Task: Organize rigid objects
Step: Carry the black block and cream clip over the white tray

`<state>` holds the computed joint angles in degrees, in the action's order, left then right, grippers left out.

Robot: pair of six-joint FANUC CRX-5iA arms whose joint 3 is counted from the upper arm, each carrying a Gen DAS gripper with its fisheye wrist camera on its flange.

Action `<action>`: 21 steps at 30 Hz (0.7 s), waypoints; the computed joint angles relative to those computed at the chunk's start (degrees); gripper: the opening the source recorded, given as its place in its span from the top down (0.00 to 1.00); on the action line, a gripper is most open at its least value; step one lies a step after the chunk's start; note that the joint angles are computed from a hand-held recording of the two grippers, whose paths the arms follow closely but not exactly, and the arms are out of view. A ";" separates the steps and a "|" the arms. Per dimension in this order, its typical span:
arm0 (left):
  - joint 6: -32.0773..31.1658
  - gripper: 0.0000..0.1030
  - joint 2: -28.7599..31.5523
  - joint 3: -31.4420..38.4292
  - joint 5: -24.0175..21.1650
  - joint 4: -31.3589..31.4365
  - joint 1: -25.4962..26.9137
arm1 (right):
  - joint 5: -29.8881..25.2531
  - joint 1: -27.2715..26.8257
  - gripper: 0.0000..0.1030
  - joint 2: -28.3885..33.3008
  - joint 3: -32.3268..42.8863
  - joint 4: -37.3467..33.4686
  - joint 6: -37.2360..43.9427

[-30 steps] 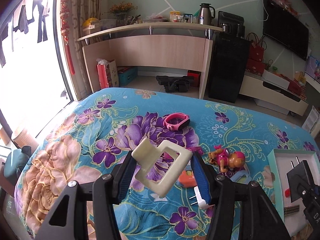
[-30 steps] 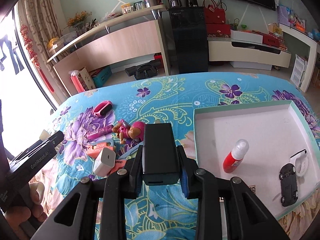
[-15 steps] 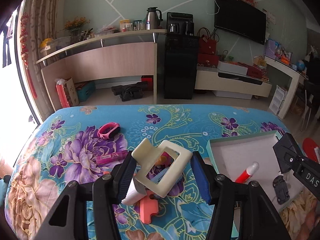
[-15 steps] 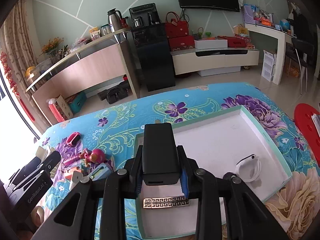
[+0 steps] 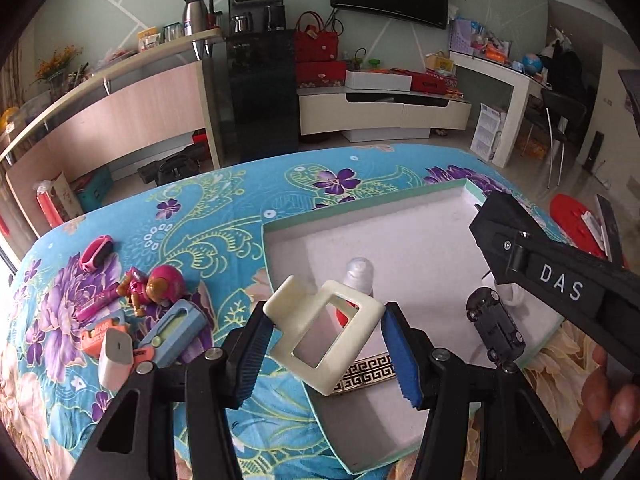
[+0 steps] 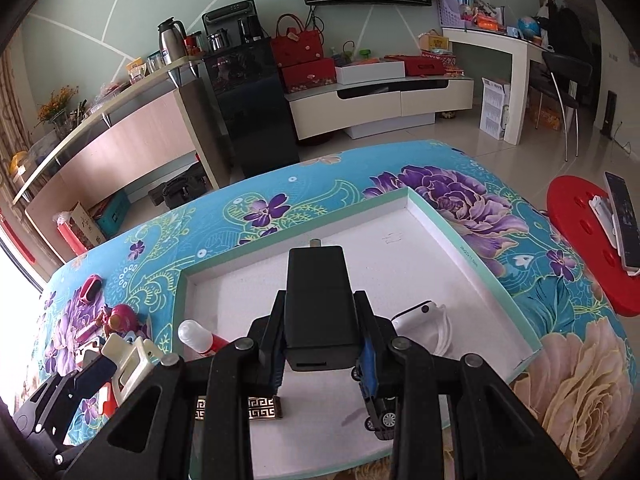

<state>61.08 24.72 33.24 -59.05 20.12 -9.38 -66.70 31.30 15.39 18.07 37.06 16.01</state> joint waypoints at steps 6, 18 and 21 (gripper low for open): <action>0.43 0.42 0.85 0.84 -1.18 -1.95 -1.63 | -1.75 -0.66 0.69 -0.10 -0.23 -0.89 0.60; -0.47 0.42 1.53 0.95 -0.47 -3.12 -3.57 | -1.05 -1.59 0.69 -1.69 -2.20 -2.96 1.43; -0.01 0.42 2.12 1.76 -0.37 -3.93 -3.87 | -0.75 -1.74 0.69 -1.74 -2.16 -3.73 1.85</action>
